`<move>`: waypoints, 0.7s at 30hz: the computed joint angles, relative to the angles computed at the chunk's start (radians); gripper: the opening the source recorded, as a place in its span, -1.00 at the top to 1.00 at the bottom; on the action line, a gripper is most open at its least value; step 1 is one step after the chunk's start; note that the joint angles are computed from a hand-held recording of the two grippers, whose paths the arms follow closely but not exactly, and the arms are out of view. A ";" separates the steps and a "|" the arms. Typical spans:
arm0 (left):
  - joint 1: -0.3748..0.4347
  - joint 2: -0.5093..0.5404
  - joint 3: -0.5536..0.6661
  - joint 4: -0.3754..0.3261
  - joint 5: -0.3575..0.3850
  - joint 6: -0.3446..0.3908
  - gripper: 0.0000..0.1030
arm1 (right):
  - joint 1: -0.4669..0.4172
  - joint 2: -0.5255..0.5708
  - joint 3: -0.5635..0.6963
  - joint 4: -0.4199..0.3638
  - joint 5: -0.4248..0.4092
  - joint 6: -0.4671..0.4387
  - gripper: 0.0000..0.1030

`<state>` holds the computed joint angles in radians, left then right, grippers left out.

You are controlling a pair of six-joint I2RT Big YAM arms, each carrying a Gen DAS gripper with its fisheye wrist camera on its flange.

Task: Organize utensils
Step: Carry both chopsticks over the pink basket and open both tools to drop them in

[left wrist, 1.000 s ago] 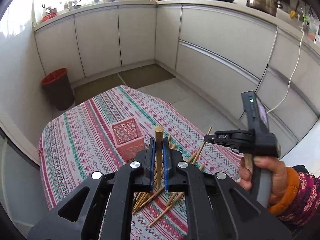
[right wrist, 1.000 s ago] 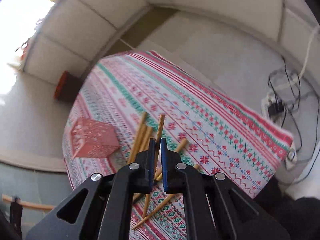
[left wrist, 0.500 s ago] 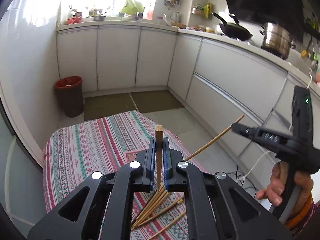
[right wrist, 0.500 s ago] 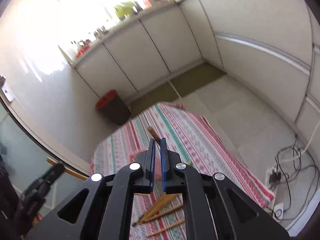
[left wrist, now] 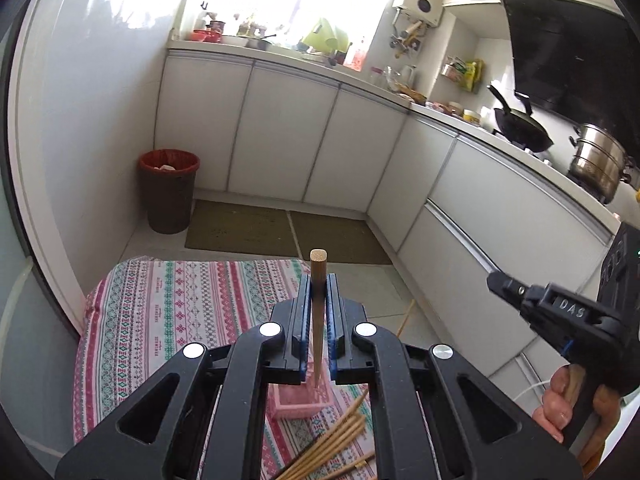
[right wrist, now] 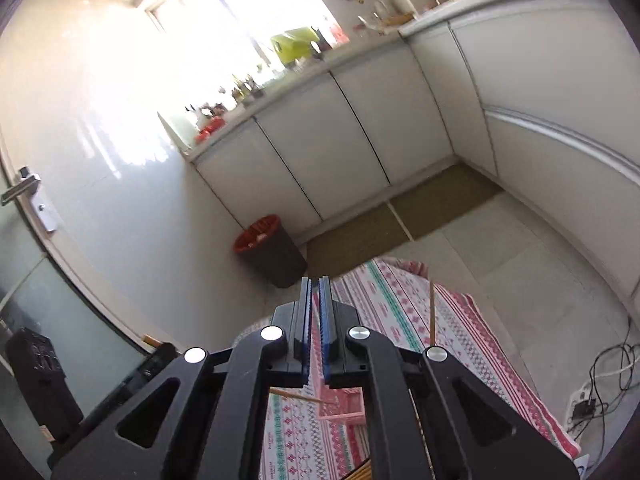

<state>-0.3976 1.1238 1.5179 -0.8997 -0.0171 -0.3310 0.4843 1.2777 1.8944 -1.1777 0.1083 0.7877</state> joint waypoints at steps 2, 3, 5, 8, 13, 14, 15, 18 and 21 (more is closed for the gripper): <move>-0.002 0.015 0.002 0.002 -0.016 0.000 0.88 | -0.047 0.005 -0.038 -0.009 -0.025 0.005 0.86; 0.000 0.026 0.005 -0.001 -0.008 0.000 0.88 | -0.074 0.016 -0.047 -0.031 -0.048 0.003 0.86; -0.005 0.039 0.005 -0.003 -0.020 0.005 0.88 | -0.136 0.036 -0.079 -0.065 -0.126 -0.003 0.85; -0.018 0.054 0.001 -0.002 -0.047 0.011 0.88 | -0.218 0.068 -0.145 -0.097 -0.189 -0.031 0.44; -0.037 0.075 0.003 -0.008 -0.042 0.013 0.88 | -0.370 0.159 -0.302 -0.052 -0.409 -0.064 -0.18; -0.038 0.078 -0.001 -0.006 -0.036 0.011 0.88 | -0.393 0.177 -0.329 -0.028 -0.425 -0.053 -0.20; -0.038 0.081 -0.002 -0.007 -0.030 0.009 0.88 | -0.414 0.196 -0.354 -0.003 -0.451 -0.049 -0.26; -0.042 0.092 0.000 -0.013 -0.041 0.010 0.88 | -0.466 0.247 -0.447 0.079 -0.607 0.025 -0.36; -0.042 0.104 0.007 -0.019 -0.053 0.005 0.88 | -0.476 0.274 -0.508 0.197 -0.669 0.095 -0.37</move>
<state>-0.4397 1.2280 1.5246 -0.9186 -0.0700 -0.3258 0.0085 1.5517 1.3866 -0.9807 -0.5610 0.8830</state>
